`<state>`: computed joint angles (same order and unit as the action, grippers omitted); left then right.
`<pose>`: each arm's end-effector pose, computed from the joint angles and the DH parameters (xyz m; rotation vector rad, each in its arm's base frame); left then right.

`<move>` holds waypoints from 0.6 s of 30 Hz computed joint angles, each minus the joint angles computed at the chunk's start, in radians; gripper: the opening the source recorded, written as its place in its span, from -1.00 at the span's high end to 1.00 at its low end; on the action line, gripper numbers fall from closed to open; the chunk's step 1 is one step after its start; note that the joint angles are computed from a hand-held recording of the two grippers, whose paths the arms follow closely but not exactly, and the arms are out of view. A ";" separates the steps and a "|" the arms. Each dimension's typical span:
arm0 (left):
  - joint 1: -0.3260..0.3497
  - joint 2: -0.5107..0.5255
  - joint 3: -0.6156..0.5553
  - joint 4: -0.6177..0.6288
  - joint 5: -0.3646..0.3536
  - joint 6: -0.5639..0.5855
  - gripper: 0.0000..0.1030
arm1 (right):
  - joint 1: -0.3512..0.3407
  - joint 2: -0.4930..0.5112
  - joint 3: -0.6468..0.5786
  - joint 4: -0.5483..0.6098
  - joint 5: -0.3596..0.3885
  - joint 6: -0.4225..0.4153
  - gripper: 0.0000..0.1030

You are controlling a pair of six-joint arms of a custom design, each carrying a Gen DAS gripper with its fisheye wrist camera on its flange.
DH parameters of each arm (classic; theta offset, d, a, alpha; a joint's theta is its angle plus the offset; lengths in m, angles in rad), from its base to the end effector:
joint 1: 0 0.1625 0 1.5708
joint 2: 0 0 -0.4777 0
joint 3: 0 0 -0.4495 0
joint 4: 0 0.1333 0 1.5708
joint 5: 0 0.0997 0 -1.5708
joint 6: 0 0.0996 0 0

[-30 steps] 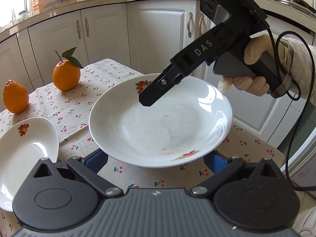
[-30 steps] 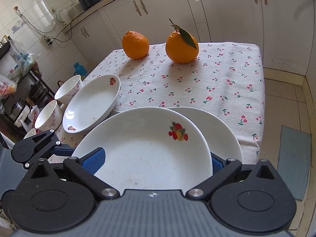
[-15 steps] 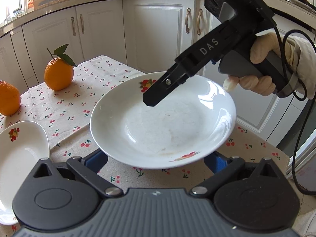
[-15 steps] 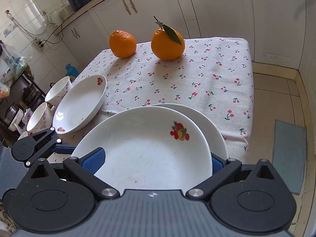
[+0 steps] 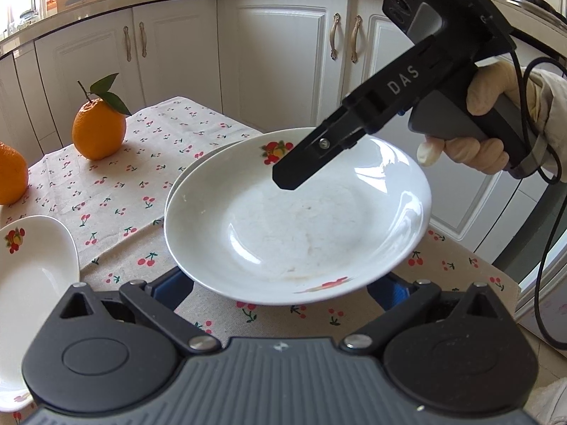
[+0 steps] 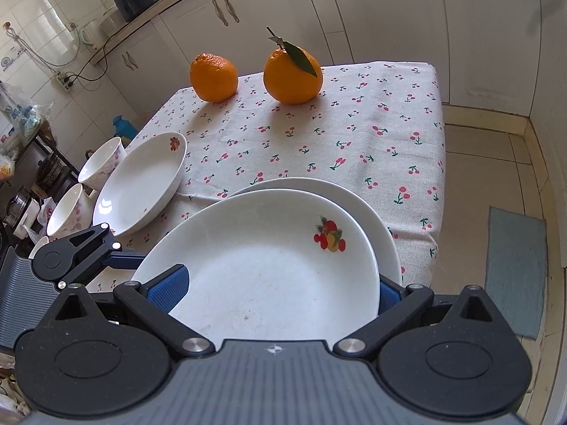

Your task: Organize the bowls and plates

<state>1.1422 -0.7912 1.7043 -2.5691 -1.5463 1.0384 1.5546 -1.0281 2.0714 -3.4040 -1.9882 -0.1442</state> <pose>-0.1751 -0.7098 0.0558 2.0679 2.2969 -0.1143 0.0831 -0.6092 0.1899 -0.0603 -2.5054 0.9949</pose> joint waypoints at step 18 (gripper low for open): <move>0.007 0.002 -0.003 -0.003 -0.018 0.003 -0.99 | 0.026 -0.002 0.022 -0.020 -0.074 0.030 -1.00</move>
<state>1.1488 -0.7892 1.7011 -2.5724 -1.5648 1.0416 1.5802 -1.0303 2.0935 -3.4243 -2.0625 -0.1138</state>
